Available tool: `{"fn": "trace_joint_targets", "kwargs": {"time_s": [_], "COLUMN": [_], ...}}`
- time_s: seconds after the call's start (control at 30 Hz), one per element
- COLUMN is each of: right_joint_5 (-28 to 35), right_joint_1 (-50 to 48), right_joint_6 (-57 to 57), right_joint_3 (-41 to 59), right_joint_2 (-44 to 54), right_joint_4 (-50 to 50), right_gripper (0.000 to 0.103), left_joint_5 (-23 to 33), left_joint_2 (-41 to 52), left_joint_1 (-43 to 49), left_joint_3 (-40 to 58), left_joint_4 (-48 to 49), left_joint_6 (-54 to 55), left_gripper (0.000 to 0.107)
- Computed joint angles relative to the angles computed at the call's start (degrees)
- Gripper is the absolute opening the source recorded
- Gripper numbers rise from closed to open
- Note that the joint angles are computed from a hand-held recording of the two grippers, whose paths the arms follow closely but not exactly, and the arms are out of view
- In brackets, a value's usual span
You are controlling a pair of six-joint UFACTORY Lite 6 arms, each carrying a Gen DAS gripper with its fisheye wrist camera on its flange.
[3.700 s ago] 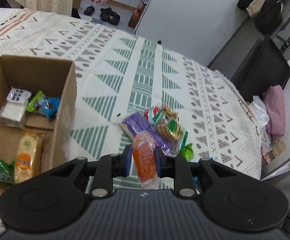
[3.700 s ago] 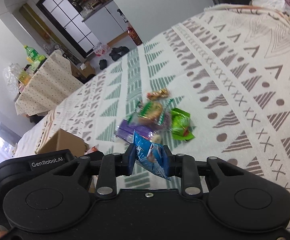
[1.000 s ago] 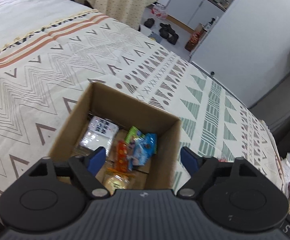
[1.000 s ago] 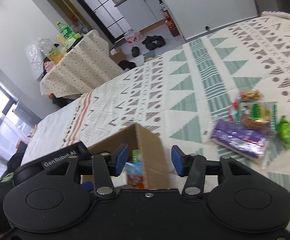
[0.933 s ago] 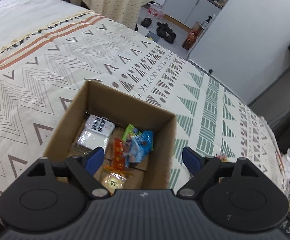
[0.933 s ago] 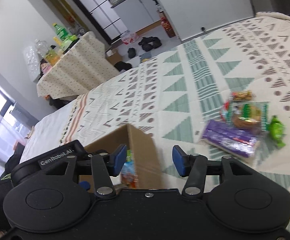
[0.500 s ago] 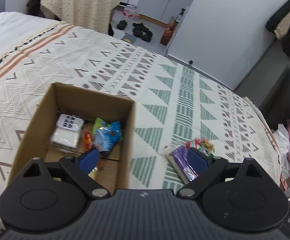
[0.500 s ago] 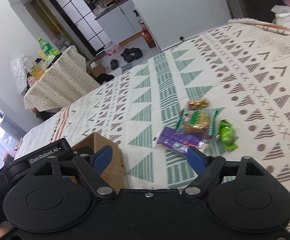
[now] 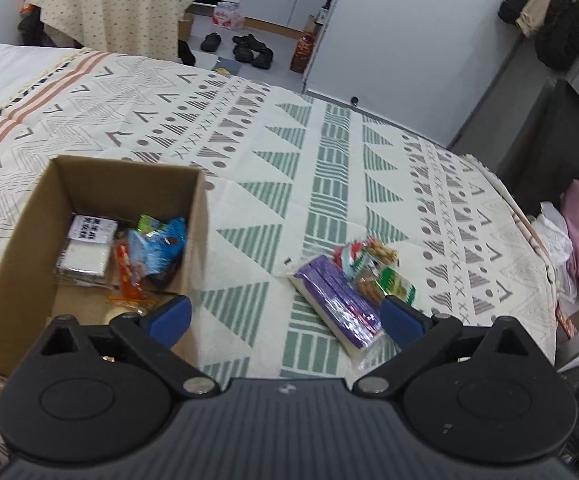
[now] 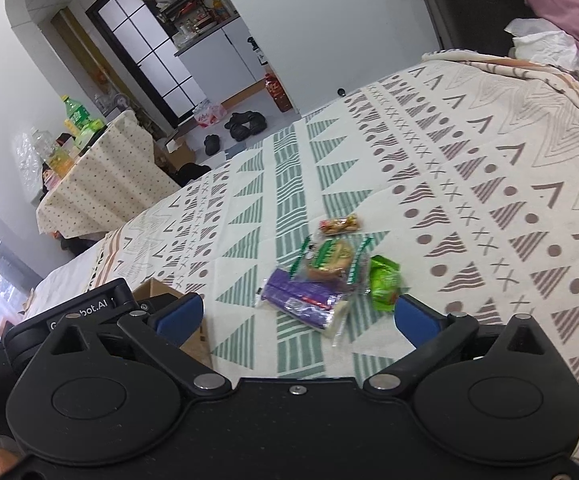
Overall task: Organize snacks
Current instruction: 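Move both tools back toward the snack pile, then grasp purple bar pack with left tool while right tool grasps green candy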
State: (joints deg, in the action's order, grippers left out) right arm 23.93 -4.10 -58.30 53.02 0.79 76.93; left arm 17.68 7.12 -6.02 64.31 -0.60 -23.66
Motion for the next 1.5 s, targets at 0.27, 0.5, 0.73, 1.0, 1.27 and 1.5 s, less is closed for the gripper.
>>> {"fn": "trace_joint_targets", "kwargs": {"time_s": [0.27,0.5,0.73,1.0,1.27,1.5], "right_joint_5": [4.29,10.13,12.12,14.98,15.98,16.86], "right_joint_1": [-7.78,-14.45,-15.79,-14.53,-13.14,-11.74], "right_joint_6": [-6.9,-11.88,-19.7,-21.71,-21.15,-18.32], "right_joint_3": [-2.0,-1.74,-0.48,7.54,14.43,20.85], "right_joint_2": [0.54,4.72,11.37,23.38,31.58,37.86], "right_joint_4": [3.07,6.09,11.34,15.14,14.44,12.82], "right_gripper": [0.103,0.103,0.095,0.072,0.061,0.055], "left_joint_5": [-2.06,-3.35,-1.8,-0.43,0.3,5.1], "left_joint_2": [2.14,5.44,12.28,20.8,28.45,37.58], "left_joint_1": [-4.44,-5.99,-6.23,-8.2,-8.87,-9.86], "left_joint_3": [-0.37,0.88,5.6,13.03,21.21,32.28], "left_joint_4": [6.43,8.81,4.9,15.58,14.57,15.26], "left_joint_6": [-6.96,-10.33,-9.57,-22.89,-25.59,-27.99], "left_gripper": [0.1,0.1,0.099,0.095,0.091,0.087]}}
